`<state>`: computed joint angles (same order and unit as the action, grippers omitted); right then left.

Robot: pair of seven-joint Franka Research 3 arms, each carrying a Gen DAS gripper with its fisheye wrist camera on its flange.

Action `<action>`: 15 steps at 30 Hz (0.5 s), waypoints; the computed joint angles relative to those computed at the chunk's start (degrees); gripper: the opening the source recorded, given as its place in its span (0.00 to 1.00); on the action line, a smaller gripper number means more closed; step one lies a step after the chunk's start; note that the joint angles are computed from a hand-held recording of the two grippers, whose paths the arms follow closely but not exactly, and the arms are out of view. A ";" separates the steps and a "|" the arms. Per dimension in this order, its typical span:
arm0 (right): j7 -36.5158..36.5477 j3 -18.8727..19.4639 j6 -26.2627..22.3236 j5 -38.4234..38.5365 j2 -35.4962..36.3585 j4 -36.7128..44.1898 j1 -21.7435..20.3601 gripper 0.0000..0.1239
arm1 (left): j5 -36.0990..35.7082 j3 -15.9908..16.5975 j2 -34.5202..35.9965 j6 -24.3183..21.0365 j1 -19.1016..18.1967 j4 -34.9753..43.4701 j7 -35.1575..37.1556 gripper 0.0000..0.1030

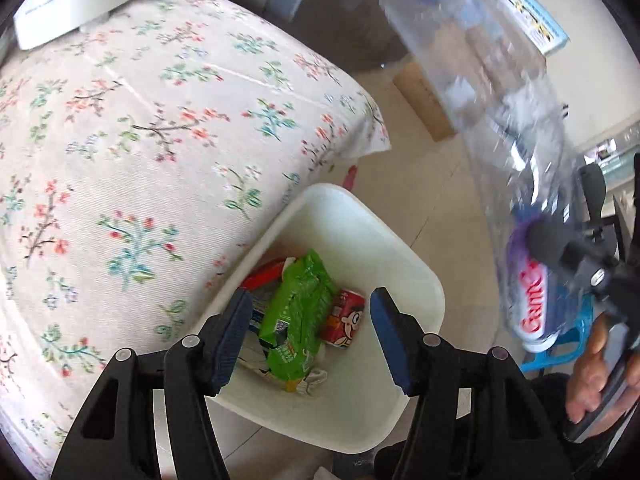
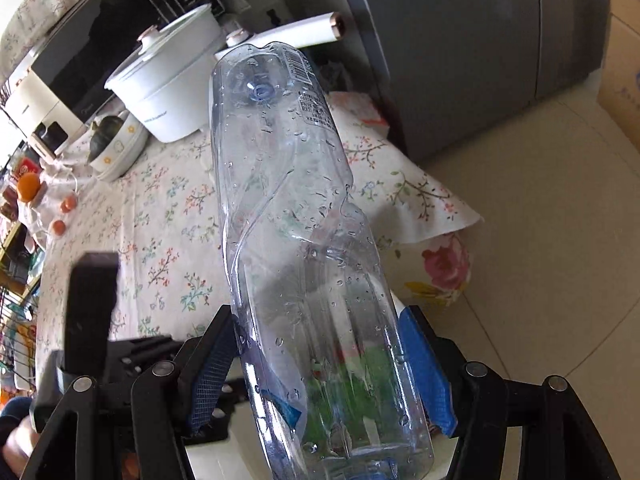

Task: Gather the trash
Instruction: 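Carry the bottle into the bin with the right tool while the left tool drops the can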

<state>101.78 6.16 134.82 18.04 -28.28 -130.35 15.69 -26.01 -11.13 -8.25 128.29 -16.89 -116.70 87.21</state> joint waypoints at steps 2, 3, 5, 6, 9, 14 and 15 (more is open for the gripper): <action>0.17 0.43 -1.76 -0.20 1.26 0.72 0.43 0.57 | 0.07 0.84 -1.74 0.98 0.87 -0.87 -0.83 0.62; 0.37 0.60 -2.80 -0.34 1.74 0.84 0.59 0.57 | 0.07 1.29 -2.39 1.61 1.24 -1.28 -1.02 0.62; 0.69 0.88 -5.34 -0.74 2.99 1.49 0.97 0.57 | 0.37 2.08 -3.14 1.96 1.93 -1.77 -1.76 0.64; 0.92 0.98 -6.65 -0.87 3.42 1.68 1.16 0.57 | 0.07 2.48 -3.17 1.73 2.14 -1.74 -1.90 0.64; 2.10 1.40 -10.09 -1.18 3.90 1.59 1.65 0.57 | -1.77 3.50 -3.46 0.65 2.67 -1.89 -1.67 0.64; 8.34 2.00 -13.23 -0.84 2.92 -1.34 1.41 0.57 | -3.17 4.02 -4.48 -0.36 3.08 -2.09 -0.51 0.64; 9.57 2.00 -13.68 -0.87 2.91 -1.67 1.26 0.57 | -3.30 3.89 -4.38 -0.33 2.98 -1.92 -0.40 0.64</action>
